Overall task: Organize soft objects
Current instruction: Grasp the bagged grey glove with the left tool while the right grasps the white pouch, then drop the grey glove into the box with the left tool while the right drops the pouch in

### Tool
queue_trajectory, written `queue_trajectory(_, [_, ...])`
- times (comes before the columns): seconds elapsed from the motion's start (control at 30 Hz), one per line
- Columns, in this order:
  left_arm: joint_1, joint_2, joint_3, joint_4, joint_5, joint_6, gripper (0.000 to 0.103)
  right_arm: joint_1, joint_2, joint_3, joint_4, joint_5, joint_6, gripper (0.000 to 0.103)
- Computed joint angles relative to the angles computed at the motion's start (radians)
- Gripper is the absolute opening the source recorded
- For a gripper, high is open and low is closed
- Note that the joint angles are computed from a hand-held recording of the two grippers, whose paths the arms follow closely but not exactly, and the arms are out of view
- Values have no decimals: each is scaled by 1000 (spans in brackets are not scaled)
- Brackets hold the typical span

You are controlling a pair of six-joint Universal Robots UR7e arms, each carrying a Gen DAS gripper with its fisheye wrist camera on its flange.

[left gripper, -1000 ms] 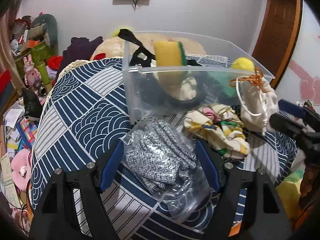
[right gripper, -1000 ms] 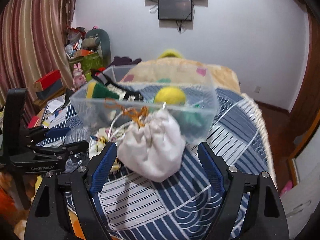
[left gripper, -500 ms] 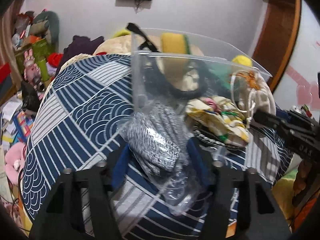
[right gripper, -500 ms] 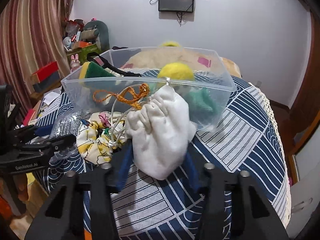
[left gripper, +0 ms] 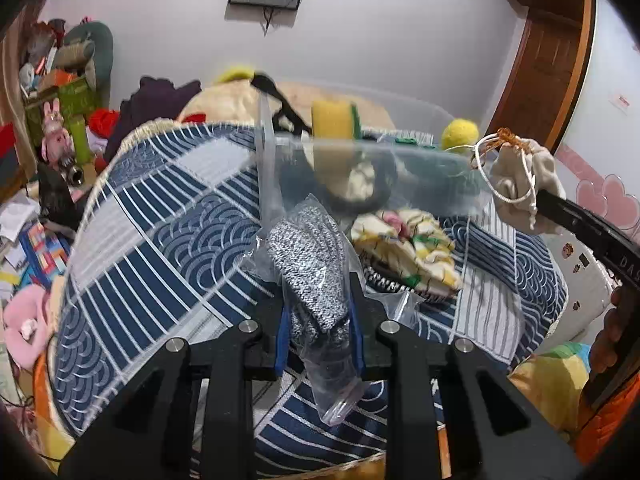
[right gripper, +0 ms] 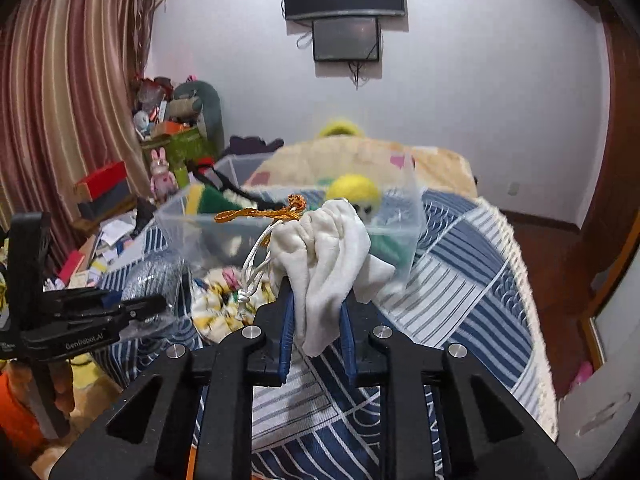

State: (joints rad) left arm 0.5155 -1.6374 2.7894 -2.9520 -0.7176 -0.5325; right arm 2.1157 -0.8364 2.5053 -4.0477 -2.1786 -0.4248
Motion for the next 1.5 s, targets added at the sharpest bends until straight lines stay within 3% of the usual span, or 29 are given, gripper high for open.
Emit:
queue_trajectory(0.23, [-85, -130, -24, 106, 67, 2, 24, 42, -27, -35, -10, -10, -43, 18])
queue_trajectory(0.4, [-105, -116, -64, 57, 88, 74, 24, 51, -45, -75, 8, 13, -72, 18])
queue_trajectory(0.67, [-34, 35, -156, -165, 76, 263, 24, 54, -47, -162, 75, 42, -103, 18])
queue_trajectory(0.93, [59, 172, -246, -288, 35, 390, 24, 40, -8, -211, 102, 46, -111, 18])
queue_trajectory(1.3, [205, 315, -357, -327, -64, 455, 24, -33, 32, -242, 238, 56, -49, 18])
queue_trajectory(1.5, [245, 379, -406, -286, -60, 464, 25, -52, 44, -265, 311, 29, -28, 18])
